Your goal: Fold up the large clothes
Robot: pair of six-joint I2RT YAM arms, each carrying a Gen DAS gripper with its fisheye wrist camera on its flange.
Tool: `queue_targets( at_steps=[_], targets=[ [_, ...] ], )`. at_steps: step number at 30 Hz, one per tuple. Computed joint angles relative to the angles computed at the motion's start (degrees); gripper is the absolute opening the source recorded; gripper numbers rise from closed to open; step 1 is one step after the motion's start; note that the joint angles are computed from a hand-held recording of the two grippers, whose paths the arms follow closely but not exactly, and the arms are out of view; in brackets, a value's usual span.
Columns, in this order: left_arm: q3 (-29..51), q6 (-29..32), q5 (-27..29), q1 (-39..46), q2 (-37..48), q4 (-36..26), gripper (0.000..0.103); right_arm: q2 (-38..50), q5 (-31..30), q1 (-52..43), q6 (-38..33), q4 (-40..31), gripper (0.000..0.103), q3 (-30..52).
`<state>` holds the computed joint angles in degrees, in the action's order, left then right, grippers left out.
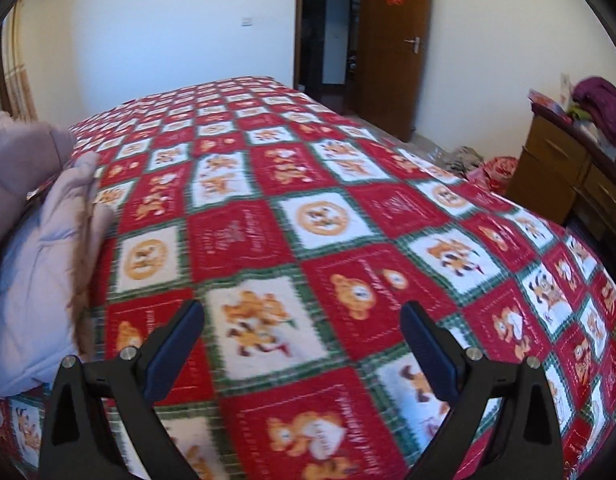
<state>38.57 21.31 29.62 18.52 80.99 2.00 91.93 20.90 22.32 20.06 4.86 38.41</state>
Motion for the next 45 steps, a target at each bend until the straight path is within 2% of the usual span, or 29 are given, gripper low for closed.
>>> queue_targets(
  at_steps=[5, 8, 10, 13, 14, 16, 18, 20, 22, 24, 25, 26, 27, 29, 31, 33, 36, 38, 39, 42, 45],
  targets=[
    [-3.7, 1.9, -7.7, -5.7, 1.1, 5.3, 0.021, 1.2, -2.7, -2.5, -0.6, 2.5, 0.1, -0.8],
    [-3.9, 3.3, -10.6, -7.6, -0.3, 4.1, 0.038, 2.4, -3.3, -2.4, -1.1, 3.5, 0.1, -0.8],
    [-4.0, 4.0, -13.0, -9.6, -2.7, 2.1, 0.058, 3.2, -3.9, -2.6, -1.2, 4.0, 0.1, -0.8],
    [-6.1, 3.5, -16.7, -12.4, -8.7, 0.5, 0.074, 4.0, -4.3, -2.7, -0.8, 4.6, 0.1, -1.0],
    [-6.6, 3.7, -16.9, -12.4, -11.0, -0.9, 0.076, 4.1, -4.4, -2.8, -0.7, 4.8, 0.1, -1.1],
    [-7.1, 4.4, -14.3, -9.7, -16.7, -5.3, 0.079, 4.3, -4.4, -2.8, -0.7, 4.8, 0.1, -1.2],
    [-6.0, 5.6, -7.7, -3.6, -20.7, -11.2, 0.08, 4.3, -4.3, -2.7, -0.7, 4.9, 0.1, -1.2],
    [-6.1, 6.7, -3.7, 1.1, -23.5, -12.6, 0.082, 4.1, -4.2, -2.5, -1.1, 4.4, 0.1, -0.9],
    [-4.4, 7.7, 2.0, 8.7, -24.5, -14.5, 0.088, 4.4, -4.0, -2.0, -1.5, 3.4, 0.094, -0.1],
    [-2.0, 7.8, 7.6, 16.1, -22.3, -13.9, 0.093, 5.0, -4.1, -1.6, -1.6, 1.9, 0.089, 1.2],
    [-1.3, 7.3, 8.0, 18.1, -20.7, -12.0, 0.096, 5.3, -4.1, -1.4, -1.6, 1.2, 0.086, 1.8],
    [-0.8, 6.3, 7.2, 19.6, -18.4, -8.8, 0.097, 5.1, -4.2, -1.2, -1.4, 0.7, 0.079, 2.2],
    [0.4, 4.0, 4.6, 20.9, -14.0, -3.7, 0.097, 4.6, -4.4, -0.9, -1.1, -0.1, 0.075, 2.8],
    [4.7, 0.6, -1.0, 21.1, -3.9, 2.8, 0.097, 3.1, -4.8, 0.1, -0.5, -1.9, 0.073, 4.3],
    [12.4, -2.5, -9.5, 19.9, 8.8, 6.2, 0.097, 2.0, -4.6, 2.0, -0.8, -4.5, 0.069, 7.4],
    [20.8, -6.1, -16.0, 18.8, 20.0, 6.9, 0.097, 2.4, -5.1, 3.5, -1.2, -7.0, 0.069, 11.2],
    [30.1, -10.8, -17.5, 18.4, 30.3, 4.9, 0.097, 4.3, -4.1, 6.5, -1.4, -10.8, 0.069, 19.2],
    [31.0, -14.2, -15.0, 17.0, 31.7, 5.1, 0.097, 6.2, -3.6, 8.1, -1.1, -12.8, 0.068, 24.3],
    [30.2, -14.1, -15.3, 16.0, 31.1, 5.6, 0.097, 7.6, -3.7, 8.9, -1.1, -14.2, 0.063, 27.6],
    [24.2, -8.4, -17.9, 10.3, 27.8, 11.1, 0.097, 11.2, -3.5, 11.1, -1.2, -17.1, 0.054, 35.5],
    [16.4, -1.3, -24.9, 3.7, 24.5, 19.4, 0.097, 15.7, -2.3, 13.2, -1.2, -18.8, 0.051, 43.0]
  ],
)
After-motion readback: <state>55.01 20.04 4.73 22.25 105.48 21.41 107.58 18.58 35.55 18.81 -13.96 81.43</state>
